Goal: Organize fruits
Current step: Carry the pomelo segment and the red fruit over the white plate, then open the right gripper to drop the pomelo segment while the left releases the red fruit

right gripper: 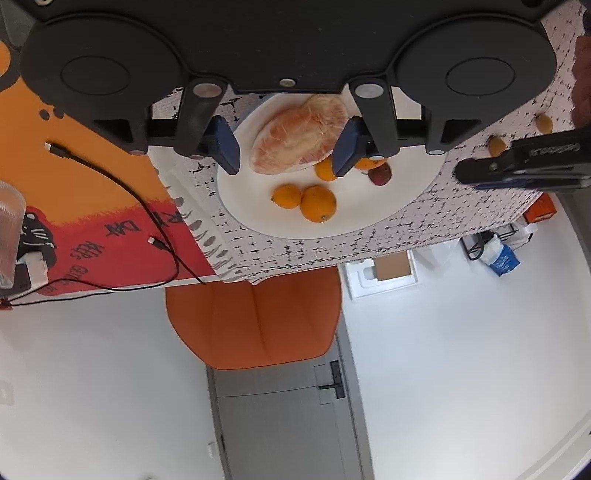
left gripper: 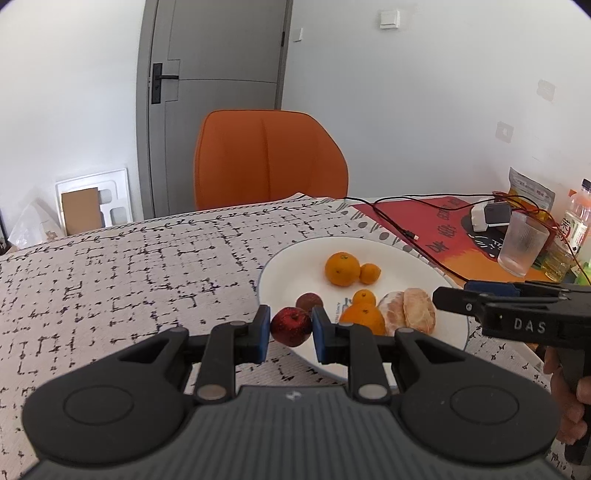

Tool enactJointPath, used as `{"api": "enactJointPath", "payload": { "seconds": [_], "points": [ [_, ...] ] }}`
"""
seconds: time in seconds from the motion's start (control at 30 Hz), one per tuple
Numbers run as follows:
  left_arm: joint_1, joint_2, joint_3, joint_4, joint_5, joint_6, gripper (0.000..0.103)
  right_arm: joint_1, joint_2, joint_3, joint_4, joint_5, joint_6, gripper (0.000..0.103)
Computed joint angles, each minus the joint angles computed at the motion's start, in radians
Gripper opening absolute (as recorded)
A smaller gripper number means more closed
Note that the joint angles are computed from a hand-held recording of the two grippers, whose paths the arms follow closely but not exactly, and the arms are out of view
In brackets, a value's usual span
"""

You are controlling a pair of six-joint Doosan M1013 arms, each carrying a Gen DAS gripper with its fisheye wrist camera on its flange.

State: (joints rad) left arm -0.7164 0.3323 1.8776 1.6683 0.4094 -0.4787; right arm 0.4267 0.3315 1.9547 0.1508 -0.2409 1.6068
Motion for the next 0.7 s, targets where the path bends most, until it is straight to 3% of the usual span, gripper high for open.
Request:
{"api": "enactJointPath", "payload": {
  "seconds": [0.13,0.4,0.5,0.57,0.7],
  "points": [
    [0.002,0.008,-0.012,0.003,-0.018,0.009,0.023,-0.001,-0.007,0.005,-0.041,0.013,0.030,0.056],
    [0.003,0.008,-0.022,0.022,-0.022,0.001,0.029,0.006,-0.021,0.021,0.011,0.012,-0.028,0.063],
    [-0.002,0.003,-0.017,-0.015,0.002,0.031,0.038,0.006,-0.019,0.019,-0.020,0.018,0.012,0.066],
    [-0.006,-0.003,-0.011,-0.037,0.023,0.047,0.052,0.010,-0.018,0.018,-0.017,0.019,0.008,0.070],
    [-0.007,-0.018,0.007,-0.074,0.049,0.065,0.061,0.018,-0.016,0.016,-0.059,0.016,0.045,0.073]
  ]
}}
